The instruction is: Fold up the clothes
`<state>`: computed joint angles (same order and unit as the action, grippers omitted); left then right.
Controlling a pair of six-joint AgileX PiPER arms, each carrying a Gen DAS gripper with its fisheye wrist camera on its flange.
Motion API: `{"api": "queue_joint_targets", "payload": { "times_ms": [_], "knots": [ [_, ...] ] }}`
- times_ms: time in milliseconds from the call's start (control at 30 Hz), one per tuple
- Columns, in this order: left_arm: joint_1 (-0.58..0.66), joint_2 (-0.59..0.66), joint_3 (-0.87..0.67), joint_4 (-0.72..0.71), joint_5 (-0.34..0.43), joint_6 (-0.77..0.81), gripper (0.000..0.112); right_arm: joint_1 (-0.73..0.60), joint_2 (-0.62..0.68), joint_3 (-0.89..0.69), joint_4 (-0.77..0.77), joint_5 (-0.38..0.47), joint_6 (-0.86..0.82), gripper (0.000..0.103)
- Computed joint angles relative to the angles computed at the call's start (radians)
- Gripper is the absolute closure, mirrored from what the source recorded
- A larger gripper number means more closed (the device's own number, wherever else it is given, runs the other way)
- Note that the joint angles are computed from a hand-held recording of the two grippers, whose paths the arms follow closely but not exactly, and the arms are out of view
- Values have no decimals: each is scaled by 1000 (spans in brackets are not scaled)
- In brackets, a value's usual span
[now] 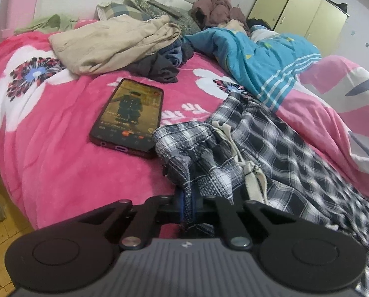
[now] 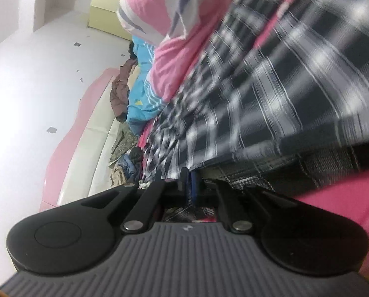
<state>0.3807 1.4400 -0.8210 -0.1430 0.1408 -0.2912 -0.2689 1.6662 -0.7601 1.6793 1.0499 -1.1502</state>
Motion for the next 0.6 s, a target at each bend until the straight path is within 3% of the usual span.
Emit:
{"api": "queue_joint_targets", "payload": {
  "times_ms": [233,467,600],
  "knots": [
    [-36,24,-81,-57,-23,31,106,18,74,-179,45,-27,-22,103],
    [-99,184,-336,215,-7,-249,106,68,268,-548,57,-69,61,103],
    [-121,339,-576,239,65,-251,106,99,411,-809,22,-110,174,103]
  ]
}}
